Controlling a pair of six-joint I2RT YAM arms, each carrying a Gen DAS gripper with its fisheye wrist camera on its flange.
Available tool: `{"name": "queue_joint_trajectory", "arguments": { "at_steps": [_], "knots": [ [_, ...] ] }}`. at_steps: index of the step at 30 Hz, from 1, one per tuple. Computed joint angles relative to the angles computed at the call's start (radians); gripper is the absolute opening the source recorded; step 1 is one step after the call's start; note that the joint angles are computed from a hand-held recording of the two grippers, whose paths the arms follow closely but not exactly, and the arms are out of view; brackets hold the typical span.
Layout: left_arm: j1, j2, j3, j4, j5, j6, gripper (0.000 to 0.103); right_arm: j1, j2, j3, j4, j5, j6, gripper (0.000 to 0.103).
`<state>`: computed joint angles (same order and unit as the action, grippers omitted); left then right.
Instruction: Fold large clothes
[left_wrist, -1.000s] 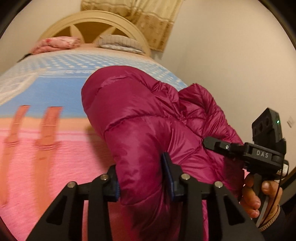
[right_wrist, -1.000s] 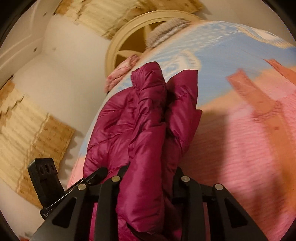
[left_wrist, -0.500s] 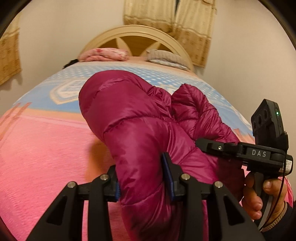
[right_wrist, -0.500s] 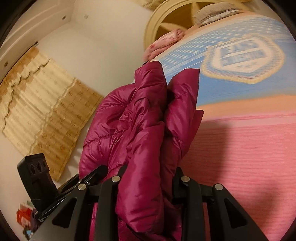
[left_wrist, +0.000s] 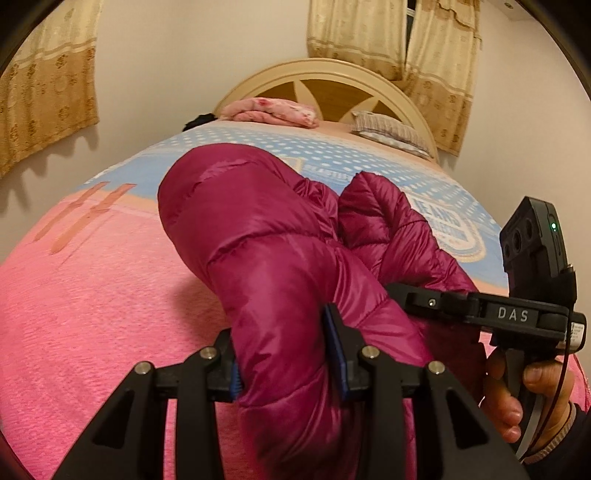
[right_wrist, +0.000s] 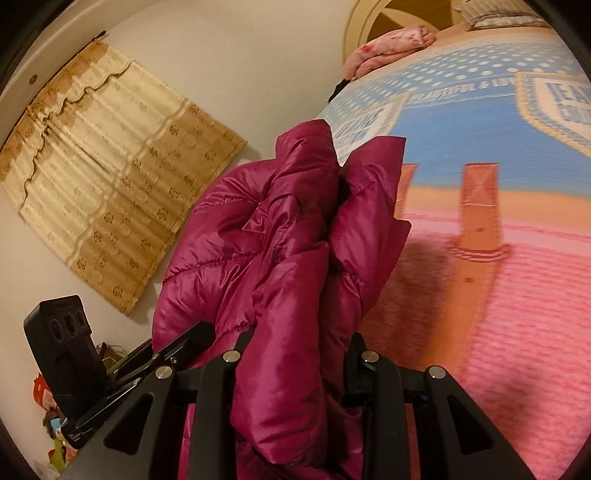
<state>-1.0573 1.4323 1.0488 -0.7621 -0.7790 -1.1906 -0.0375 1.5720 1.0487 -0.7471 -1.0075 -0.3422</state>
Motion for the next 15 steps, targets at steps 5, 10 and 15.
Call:
{"name": "queue_joint_trajectory", "arguments": {
  "at_steps": [5, 10, 15],
  "knots": [
    [0.016, -0.044, -0.1, 0.011, 0.028, -0.051, 0.039, 0.099, 0.014, -0.047, 0.108, 0.044, 0.094, 0.028],
    [0.019, -0.033, -0.168, 0.018, 0.043, -0.133, 0.057, 0.126, 0.066, -0.079, 0.208, 0.071, 0.152, 0.028],
    [-0.005, -0.038, -0.198, -0.014, 0.033, -0.194, 0.073, 0.11, 0.094, -0.077, 0.209, 0.098, 0.132, 0.029]
  ]
}}
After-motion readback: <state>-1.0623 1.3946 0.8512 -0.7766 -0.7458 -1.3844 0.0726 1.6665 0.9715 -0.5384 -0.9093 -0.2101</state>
